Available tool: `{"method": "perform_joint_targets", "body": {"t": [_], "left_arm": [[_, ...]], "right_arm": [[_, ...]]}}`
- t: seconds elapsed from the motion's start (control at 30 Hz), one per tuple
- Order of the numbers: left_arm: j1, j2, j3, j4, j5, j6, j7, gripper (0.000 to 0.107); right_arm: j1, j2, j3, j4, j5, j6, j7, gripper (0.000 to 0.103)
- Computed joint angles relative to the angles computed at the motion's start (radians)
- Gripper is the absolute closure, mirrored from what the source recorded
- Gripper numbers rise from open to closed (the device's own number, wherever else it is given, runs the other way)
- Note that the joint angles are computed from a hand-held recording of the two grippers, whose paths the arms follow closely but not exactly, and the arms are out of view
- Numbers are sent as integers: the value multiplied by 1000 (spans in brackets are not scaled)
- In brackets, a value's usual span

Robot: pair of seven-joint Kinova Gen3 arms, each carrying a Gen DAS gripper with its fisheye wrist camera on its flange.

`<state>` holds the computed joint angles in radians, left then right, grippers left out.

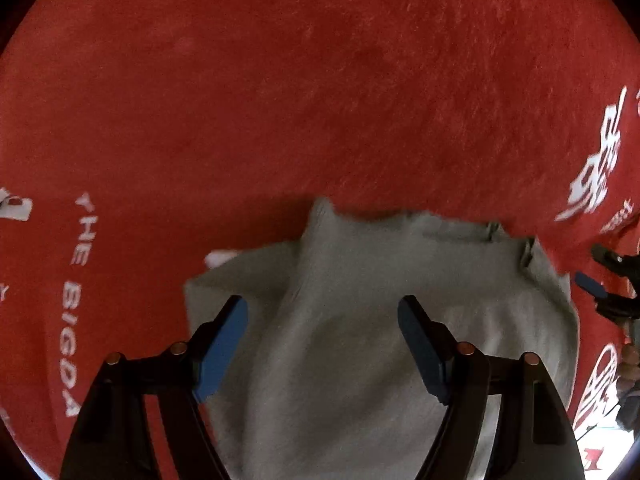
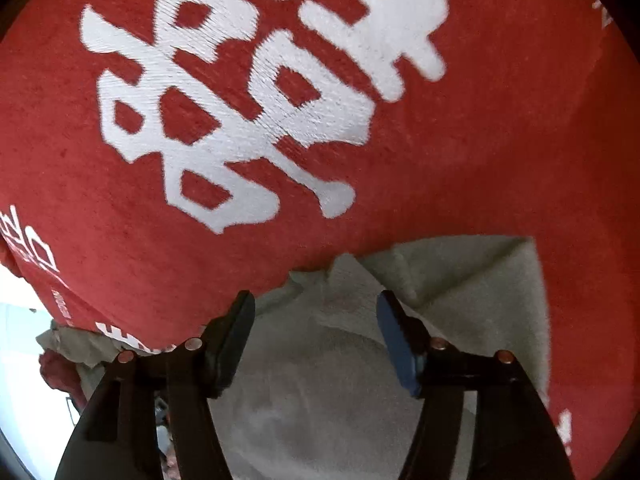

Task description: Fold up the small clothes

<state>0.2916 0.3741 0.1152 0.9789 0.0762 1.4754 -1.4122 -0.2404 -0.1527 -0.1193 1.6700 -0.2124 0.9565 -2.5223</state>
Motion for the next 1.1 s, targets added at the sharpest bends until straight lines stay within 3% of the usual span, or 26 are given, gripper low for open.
{"method": "perform_joint_targets", "body": {"t": [0.07,0.13,0.27,0.33,0.4,0.53,0.63,0.7,0.8,0.9,1.0,1.1], "left_arm": [[-7,-32,-3,38,-13,15,-23,29],[-7,-72,-1,93,-15,23,-31,29],[12,-140,11,220,-31,8,-30,29],[31,-137,18,244,-43,9,3,29],[42,-144,22,270,-47,1,25,29],[66,-164,32,300,-89,-16,32,29],[71,-187,0,295,-68,9,19,29],[71,-219,-49,299,-16,31,-13,29],[-50,-263,-29,325,106,64,-93,29],[-163,-263,14,324,215,113,-169,29],[-171,-262,-20,356,282,130,-231,29],[-160,-255,-12,383,265,109,-224,29]], "right_arm": [[-3,-27,-41,-11,59,81,-49,35],[-63,-44,-44,-30,106,163,-38,35],[-241,-6,82,-49,54,189,97,38],[-289,42,122,-56,53,178,104,38],[-281,75,100,-67,116,174,59,38],[-125,93,-47,-94,278,234,-26,38],[-100,37,-31,-81,350,272,-148,37],[-164,-25,56,-47,317,246,-192,37],[-303,-125,168,15,195,177,-153,37],[-442,-167,176,88,73,55,-163,37],[-581,-169,167,169,-49,-67,-204,37],[-719,-148,210,252,-171,-189,-209,37]]}}
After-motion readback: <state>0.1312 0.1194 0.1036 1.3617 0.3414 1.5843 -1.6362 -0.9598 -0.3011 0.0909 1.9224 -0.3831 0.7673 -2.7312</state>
